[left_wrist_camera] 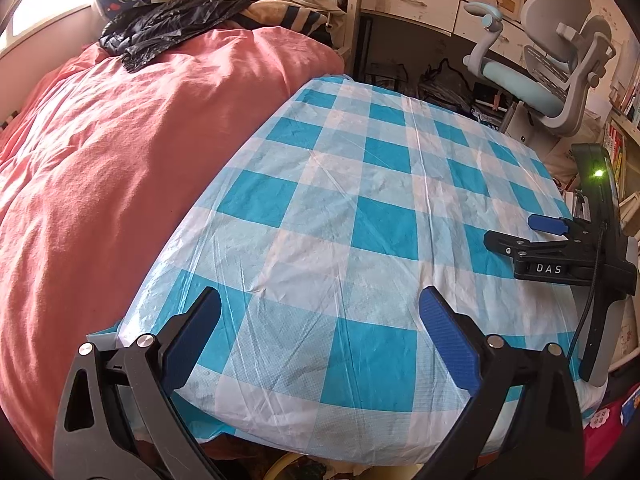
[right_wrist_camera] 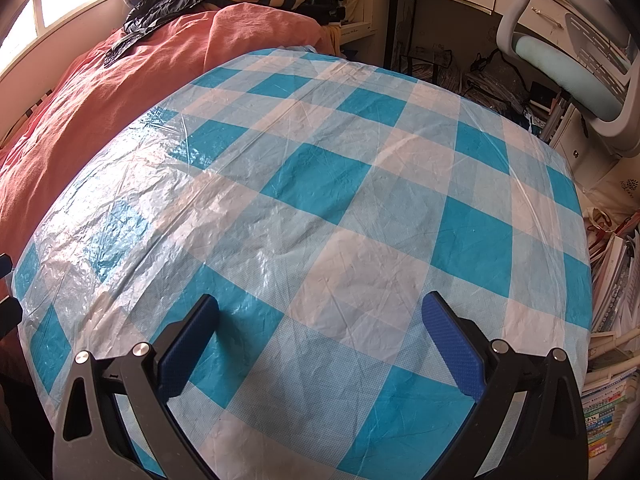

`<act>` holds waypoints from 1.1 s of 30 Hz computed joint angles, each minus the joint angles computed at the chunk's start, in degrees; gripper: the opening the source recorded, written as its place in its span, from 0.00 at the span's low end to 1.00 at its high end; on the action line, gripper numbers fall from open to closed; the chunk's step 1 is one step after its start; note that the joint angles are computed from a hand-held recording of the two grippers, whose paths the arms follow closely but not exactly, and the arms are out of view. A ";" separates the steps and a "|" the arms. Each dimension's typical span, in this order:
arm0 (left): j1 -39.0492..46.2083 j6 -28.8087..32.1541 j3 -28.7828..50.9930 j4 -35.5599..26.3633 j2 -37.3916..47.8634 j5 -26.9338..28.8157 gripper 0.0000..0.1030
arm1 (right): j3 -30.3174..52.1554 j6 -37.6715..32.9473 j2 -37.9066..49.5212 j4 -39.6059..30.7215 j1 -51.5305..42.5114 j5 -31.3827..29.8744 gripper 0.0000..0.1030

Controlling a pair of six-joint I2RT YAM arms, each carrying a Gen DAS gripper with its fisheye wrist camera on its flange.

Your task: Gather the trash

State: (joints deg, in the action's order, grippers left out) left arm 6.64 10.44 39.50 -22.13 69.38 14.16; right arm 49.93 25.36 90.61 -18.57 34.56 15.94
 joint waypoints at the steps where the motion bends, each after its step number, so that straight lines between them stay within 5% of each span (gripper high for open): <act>1: 0.09 -0.03 -0.01 0.04 -0.01 0.06 0.93 | 0.00 0.00 0.00 0.00 0.00 0.00 0.94; 8: 1.89 1.92 -0.95 0.33 -3.21 1.43 0.93 | 0.00 0.00 0.00 0.00 0.00 0.00 0.94; 15: 8.24 7.09 -1.65 -3.07 -12.15 9.10 0.93 | 0.03 0.01 0.02 -0.02 0.01 0.01 0.94; 18: 11.30 9.64 3.95 -11.76 -11.35 12.38 0.93 | 0.03 0.01 0.02 -0.02 0.01 0.01 0.94; 20: 16.32 13.28 6.84 -15.99 -12.15 20.11 0.93 | 0.05 0.03 0.03 -0.03 0.03 0.01 0.94; 23: 21.13 18.41 -0.27 -7.00 -18.64 22.33 0.93 | 0.05 0.03 0.03 -0.03 0.03 0.01 0.94; 26: 19.60 19.49 6.70 -13.80 -8.88 21.96 0.93 | 0.05 0.03 0.03 -0.03 0.03 0.01 0.94; 33: 19.85 15.58 10.76 -13.99 -3.35 22.23 0.93 | 0.07 0.02 0.03 -0.07 0.02 0.02 0.94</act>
